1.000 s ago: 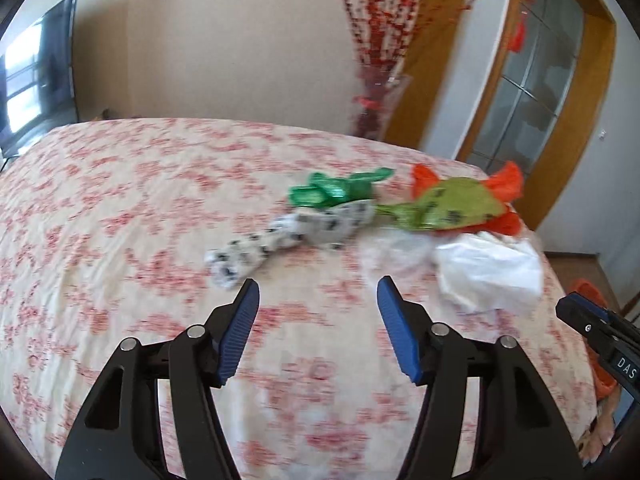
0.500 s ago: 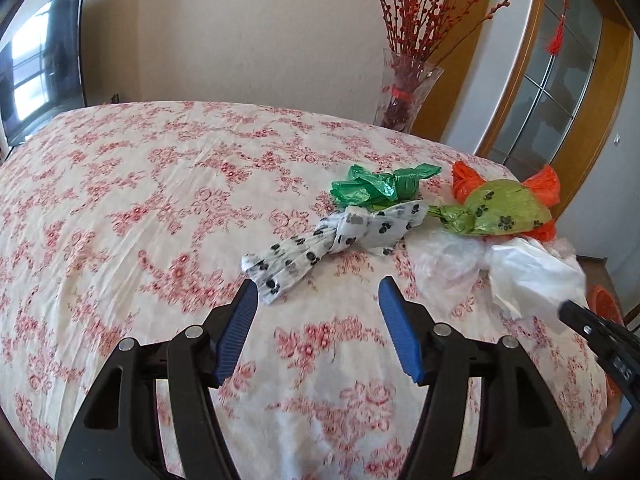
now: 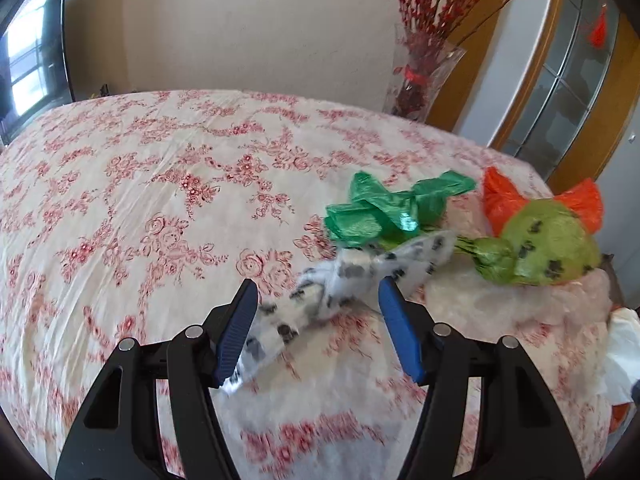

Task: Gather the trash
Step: 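Grasp the white tissue with the right gripper while the left gripper grasps the dotted ribbon, then carry tissue and ribbon over the orange basket and open both grippers to drop them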

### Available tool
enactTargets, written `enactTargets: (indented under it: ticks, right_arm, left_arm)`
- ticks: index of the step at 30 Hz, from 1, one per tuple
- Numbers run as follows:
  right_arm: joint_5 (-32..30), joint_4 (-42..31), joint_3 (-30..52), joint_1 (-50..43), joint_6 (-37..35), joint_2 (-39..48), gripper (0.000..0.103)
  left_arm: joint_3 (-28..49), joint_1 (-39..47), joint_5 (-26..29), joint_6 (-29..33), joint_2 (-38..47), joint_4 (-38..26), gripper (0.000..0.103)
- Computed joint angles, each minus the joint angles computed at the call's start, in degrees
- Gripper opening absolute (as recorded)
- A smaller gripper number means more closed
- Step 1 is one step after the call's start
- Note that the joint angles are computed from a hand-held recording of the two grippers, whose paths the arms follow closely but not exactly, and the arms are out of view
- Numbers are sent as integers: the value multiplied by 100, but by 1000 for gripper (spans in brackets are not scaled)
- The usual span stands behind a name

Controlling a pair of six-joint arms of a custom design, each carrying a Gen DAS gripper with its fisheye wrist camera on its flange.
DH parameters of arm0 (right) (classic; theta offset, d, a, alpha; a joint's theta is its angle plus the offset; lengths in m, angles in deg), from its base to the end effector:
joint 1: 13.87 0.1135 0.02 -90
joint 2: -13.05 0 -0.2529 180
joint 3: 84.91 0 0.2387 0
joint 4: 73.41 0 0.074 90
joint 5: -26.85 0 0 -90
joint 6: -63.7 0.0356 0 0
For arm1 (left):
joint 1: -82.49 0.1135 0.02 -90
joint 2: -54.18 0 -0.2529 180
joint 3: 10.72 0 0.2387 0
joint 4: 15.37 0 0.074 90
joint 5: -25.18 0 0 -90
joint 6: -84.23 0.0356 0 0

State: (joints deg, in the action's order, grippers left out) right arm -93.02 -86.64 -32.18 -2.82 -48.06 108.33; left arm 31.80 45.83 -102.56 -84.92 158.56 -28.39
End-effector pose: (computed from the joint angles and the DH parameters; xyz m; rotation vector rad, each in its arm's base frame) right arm 0.2695 0.0707 0.1172 -0.8827 2.2878 0.5788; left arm 0.1911 -0.1151 0.0494 -0.9890 2.2379 0.1691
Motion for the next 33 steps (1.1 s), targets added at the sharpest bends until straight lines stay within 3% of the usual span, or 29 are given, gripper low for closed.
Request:
enactTargets:
  ticks: [4, 8, 11, 15, 25, 29, 33]
  right_arm:
    - [-88, -60, 74, -336, -118, 101, 7]
    - [-137, -89, 104, -527, -127, 129, 7]
    - [-174, -75, 125, -605, -124, 163, 7]
    - [-253, -128, 137, -746, -208, 136, 7]
    - [-620, -382, 179, -1335, -379, -81, 7]
    - [-773, -471, 291, -1674, -446, -105, 7]
    - [-925, -565, 448, -2036, -547, -69, 7]
  left_arm:
    - [-78, 103, 128, 187, 170, 371, 60]
    - [-310, 80, 283, 219, 56, 824, 22]
    - [-445, -39, 279, 88, 23, 1040, 15]
    - [-372, -360, 69, -209, -97, 698, 13]
    - [653, -1567, -705, -1042, -788, -1479, 13]
    - [1419, -1914, -945, -957, -648, -2071, 13]
    - [2103, -2098, -1033, -581, -385, -2156, 13]
